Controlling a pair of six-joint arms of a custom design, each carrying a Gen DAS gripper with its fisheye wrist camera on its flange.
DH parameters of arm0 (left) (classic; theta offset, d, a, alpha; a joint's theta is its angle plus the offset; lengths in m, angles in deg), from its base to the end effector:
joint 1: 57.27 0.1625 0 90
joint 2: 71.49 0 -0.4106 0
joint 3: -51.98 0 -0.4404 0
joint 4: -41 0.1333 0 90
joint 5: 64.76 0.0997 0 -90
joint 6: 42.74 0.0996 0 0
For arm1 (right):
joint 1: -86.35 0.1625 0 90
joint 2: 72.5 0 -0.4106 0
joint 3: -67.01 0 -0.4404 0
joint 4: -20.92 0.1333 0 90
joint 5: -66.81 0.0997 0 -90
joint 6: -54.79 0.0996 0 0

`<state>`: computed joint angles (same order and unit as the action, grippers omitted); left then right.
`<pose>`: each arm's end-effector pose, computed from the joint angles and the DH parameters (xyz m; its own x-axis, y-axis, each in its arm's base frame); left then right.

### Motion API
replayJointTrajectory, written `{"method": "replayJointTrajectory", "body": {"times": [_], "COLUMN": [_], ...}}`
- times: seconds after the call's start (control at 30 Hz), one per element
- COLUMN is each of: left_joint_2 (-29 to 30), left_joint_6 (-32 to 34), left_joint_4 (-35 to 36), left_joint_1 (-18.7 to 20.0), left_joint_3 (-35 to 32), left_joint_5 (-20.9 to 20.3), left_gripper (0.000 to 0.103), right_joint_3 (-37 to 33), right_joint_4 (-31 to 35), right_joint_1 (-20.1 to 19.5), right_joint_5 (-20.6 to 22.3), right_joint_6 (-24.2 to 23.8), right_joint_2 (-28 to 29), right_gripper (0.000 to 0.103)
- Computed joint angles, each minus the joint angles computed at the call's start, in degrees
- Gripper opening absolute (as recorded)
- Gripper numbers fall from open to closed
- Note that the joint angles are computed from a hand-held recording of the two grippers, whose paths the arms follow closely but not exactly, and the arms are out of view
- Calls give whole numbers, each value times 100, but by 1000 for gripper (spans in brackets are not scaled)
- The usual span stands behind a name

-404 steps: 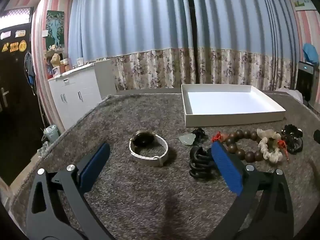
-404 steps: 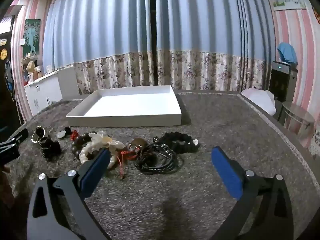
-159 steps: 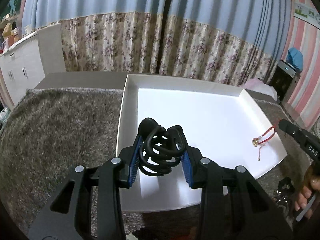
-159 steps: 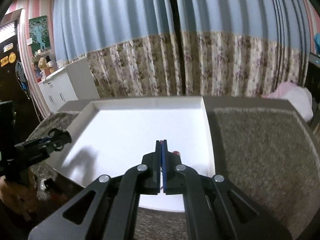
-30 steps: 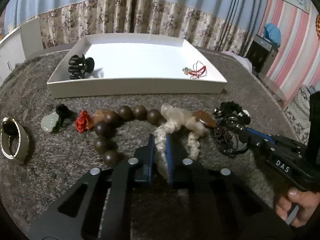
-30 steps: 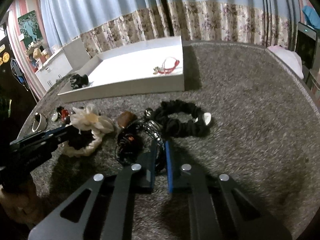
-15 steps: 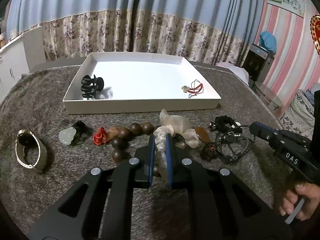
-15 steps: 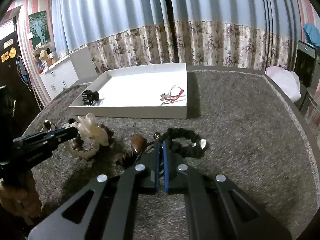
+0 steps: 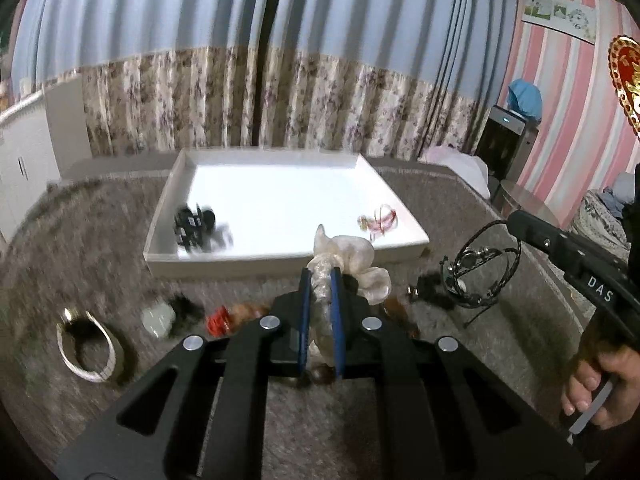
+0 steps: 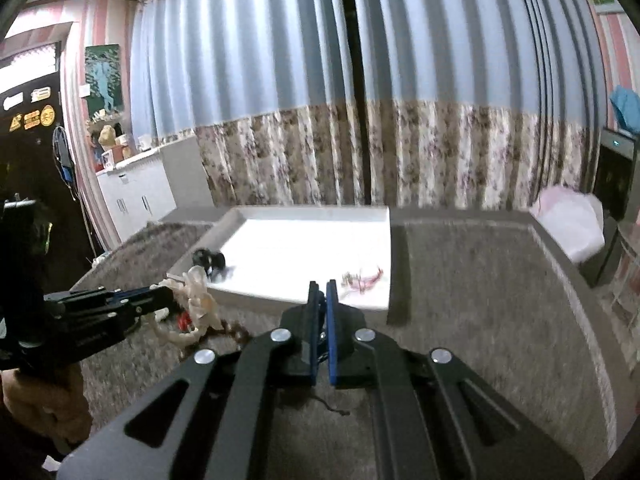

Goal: Organize jewelry
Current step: 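Carry the scrunchie and braided bracelets into the white tray with both grippers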

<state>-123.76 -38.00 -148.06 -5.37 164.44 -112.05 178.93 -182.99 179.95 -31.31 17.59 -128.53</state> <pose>-0.2083 -0.5912 0.1107 -0.7983 0.1687 -0.5781 0.5482 0.6008 -0.5818 0.1575 -0.6041 0.1707 -0.7729 -0.2738 0.5724 -0.6284 0.4557 -0.6304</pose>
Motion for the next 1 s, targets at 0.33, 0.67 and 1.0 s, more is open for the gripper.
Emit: {"method": "replayJointTrajectory", "body": {"times": [0.33, 0.67, 1.0], "left_joint_2": [34, 387, 1003], "left_joint_6": [580, 487, 289], "left_joint_4": [149, 886, 1352], "left_joint_1": [247, 716, 1010], "left_joint_3": [-844, -1948, -2677], "left_joint_5": [-29, -224, -344], "left_gripper": [7, 7, 7], "right_joint_3": [-779, -2077, -3104], "right_joint_4": [245, 989, 1638], "right_joint_1": [245, 256, 140], "right_joint_5": [316, 493, 428], "right_joint_6": [-77, 205, 702], "right_joint_2": [288, 1029, 1788], "right_gripper": [2, 2, 2]}}
